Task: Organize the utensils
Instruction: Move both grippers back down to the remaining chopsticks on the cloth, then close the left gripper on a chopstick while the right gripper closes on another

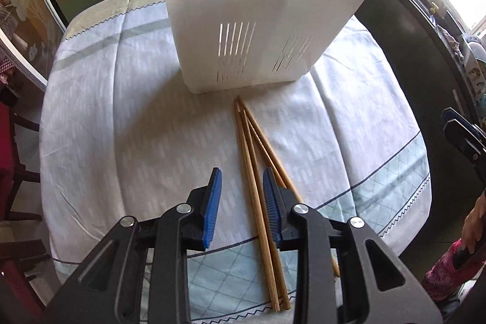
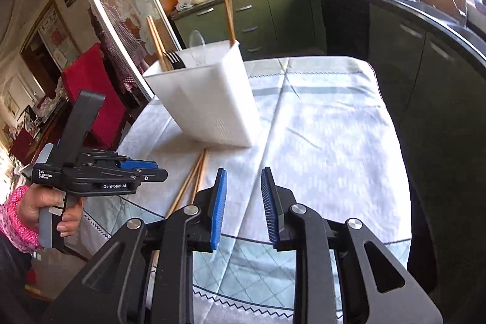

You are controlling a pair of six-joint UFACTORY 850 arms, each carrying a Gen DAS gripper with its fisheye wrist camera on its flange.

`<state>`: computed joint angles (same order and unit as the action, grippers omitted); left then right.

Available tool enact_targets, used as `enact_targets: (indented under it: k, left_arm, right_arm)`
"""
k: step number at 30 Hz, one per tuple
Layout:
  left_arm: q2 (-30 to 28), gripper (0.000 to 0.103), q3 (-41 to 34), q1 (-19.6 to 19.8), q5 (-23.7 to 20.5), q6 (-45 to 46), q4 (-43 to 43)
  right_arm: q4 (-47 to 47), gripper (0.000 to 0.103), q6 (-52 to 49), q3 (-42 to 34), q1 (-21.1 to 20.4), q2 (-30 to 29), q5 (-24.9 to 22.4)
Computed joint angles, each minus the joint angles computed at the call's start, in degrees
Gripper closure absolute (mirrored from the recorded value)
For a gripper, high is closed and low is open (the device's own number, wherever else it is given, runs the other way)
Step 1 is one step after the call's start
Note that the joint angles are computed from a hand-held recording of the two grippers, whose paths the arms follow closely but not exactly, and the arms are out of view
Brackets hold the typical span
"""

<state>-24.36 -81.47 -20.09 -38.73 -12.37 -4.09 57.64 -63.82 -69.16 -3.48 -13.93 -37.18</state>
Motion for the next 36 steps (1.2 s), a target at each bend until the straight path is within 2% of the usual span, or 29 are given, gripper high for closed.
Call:
enact_targets:
  k: [8, 18, 22, 24, 25, 31, 36]
  left_arm:
    - [-4.26, 0.076, -3.09, -0.22, -3.12, -1.47, 1.07]
    - [-6.09, 0.076, -4.66, -1.41, -5.3, -3.39, 4.93]
    - [-7.8, 0.077, -6.56, -3.23, -6.16, -6.18, 8.38]
    - [-8.11, 0.091, -6.92, -3.4, -6.53, -6.73, 8.87]
    - [-7.97, 0.093, -6.69, -3.09, -6.67, -6.25, 8.31]
    - [-4.26, 0.093, -1.39, -0.92, -5.98, -7.34, 9.76]
    - [-0.9, 0.093, 3.23, 1.62, -4.64, -8.1, 10.0]
  right_arm:
    - [0.52, 0.079, -0.32, 0.55, -2.29, -0.85, -1.57]
    - [0.03, 0.079, 0.07, -0.46, -1.28, -1.66, -2.8]
    - [-0.92, 0.079, 0.12, -0.7, -0.32, -1.87, -2.77]
    - [-2.38, 0.073, 0.75, -1.0, 0.56, -2.11, -2.38]
    - [-2.83, 0.07, 0.91, -1.19, 0.99, -2.39, -2.27]
    - [-6.75, 0.07, 3.32, -4.0, 4.72, -5.49, -1.52]
    - [-11.17, 0.07, 5.27, -5.99, 9.76, -8.62, 2.87]
